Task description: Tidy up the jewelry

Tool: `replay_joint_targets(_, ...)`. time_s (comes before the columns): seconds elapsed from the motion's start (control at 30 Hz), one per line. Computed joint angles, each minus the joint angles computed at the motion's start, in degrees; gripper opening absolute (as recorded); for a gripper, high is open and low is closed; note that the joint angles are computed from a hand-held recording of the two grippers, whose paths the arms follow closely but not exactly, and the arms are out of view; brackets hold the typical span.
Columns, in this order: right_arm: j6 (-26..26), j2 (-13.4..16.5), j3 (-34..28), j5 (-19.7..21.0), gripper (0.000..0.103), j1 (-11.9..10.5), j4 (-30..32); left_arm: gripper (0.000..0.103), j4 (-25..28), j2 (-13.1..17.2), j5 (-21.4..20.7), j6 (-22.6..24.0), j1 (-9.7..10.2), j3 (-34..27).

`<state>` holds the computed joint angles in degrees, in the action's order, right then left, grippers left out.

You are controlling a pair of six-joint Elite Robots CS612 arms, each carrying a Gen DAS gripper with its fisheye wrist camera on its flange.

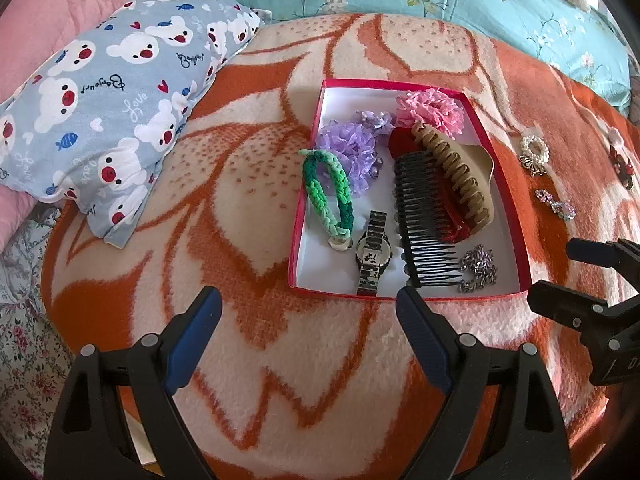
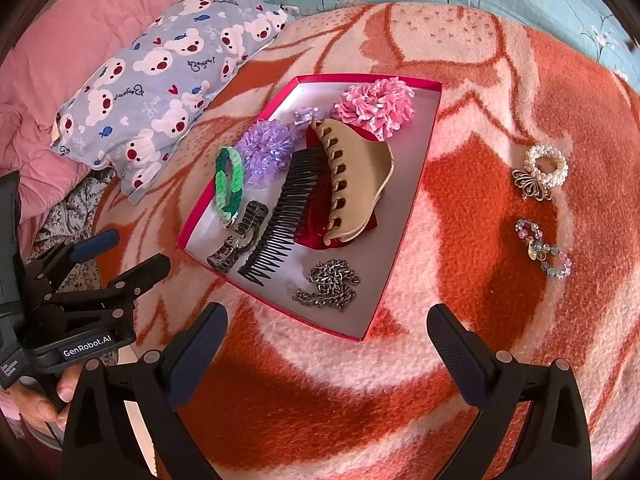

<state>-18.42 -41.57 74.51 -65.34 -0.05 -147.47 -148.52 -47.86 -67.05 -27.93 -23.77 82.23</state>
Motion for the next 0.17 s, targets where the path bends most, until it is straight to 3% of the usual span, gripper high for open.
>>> replay_joint_targets(0.17, 0.0, 0.3, -0.1, 0.1, 0.101, -0.1, -0.1, 0.090, -0.1, 0.5, -0.5, -0.1, 0.27, -0.6)
